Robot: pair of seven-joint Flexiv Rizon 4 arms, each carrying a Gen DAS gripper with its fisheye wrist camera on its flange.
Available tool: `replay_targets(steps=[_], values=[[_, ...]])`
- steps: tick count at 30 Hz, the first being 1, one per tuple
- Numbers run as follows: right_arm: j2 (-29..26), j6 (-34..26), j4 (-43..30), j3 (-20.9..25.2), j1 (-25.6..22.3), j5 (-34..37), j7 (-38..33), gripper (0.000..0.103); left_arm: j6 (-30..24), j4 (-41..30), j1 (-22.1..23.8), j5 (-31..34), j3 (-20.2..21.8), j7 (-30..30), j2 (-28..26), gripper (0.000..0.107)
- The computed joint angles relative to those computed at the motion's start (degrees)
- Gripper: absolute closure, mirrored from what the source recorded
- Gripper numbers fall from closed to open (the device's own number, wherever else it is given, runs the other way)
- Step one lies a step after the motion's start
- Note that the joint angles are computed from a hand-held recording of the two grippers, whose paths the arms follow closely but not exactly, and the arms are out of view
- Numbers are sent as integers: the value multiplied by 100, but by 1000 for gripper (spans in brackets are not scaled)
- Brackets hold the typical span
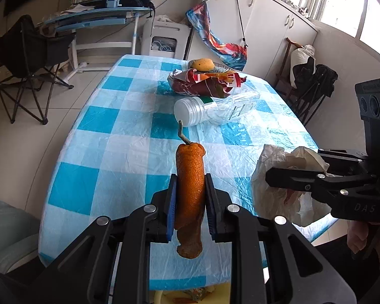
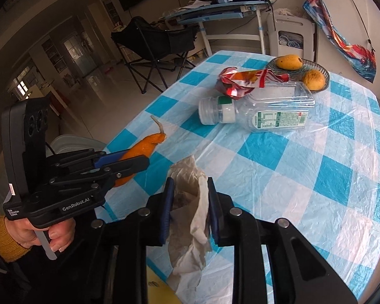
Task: Collect trash
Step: 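Carry peel and tissue over the yellow bucket and open both tools to drop them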
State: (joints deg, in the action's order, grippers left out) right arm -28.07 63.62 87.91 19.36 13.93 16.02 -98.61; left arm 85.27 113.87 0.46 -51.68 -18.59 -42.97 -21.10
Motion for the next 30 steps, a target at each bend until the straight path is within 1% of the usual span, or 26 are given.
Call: replay_targets(steps=[2,6,9,11,13,14,15,17,19,20,22,24,27,30], values=[[66,-71,70,159,-64,144,-165,77,29,178,64,-190,-113,123,122,87],[251,-239,297,328,-41,363,-521,77,29,481,-16,-585,-108,421,360,87],[386,-372,454,394,18,555,-753,77,35,673,-174,-957,-30,730,534,87],[474,-507,547,418,51,695,-887,77,14,786,-308,-1096,82,861,636,87],[553,-755,612,412,94,797,-985,74,-32,895,-451,-1181,219,938,731,87],[593,-832,669,369,153,788,-1000,70,-72,940,-519,-1193,301,959,773,87],[642,-789,766,296,248,741,-952,63,-104,983,-596,-1188,383,968,808,87],[722,-775,868,252,290,825,-938,59,-131,1084,-751,-1212,533,1020,891,87],[824,-596,997,182,322,907,-861,57,-151,1193,-882,-1208,658,1058,973,87],[873,-477,1057,145,328,953,-792,54,-182,1233,-935,-1157,724,1036,1007,87],[971,-134,1212,47,359,993,-560,51,-251,1335,-1018,-1037,839,978,1088,87],[1052,375,1411,-95,425,936,-130,44,-364,1444,-1074,-842,945,889,1166,87],[1097,1124,1659,-248,467,824,594,40,-540,1592,-1134,-495,1071,744,1277,87],[1058,1765,1901,-547,641,364,1484,35,-750,1676,-1158,31,1202,520,1347,87]])
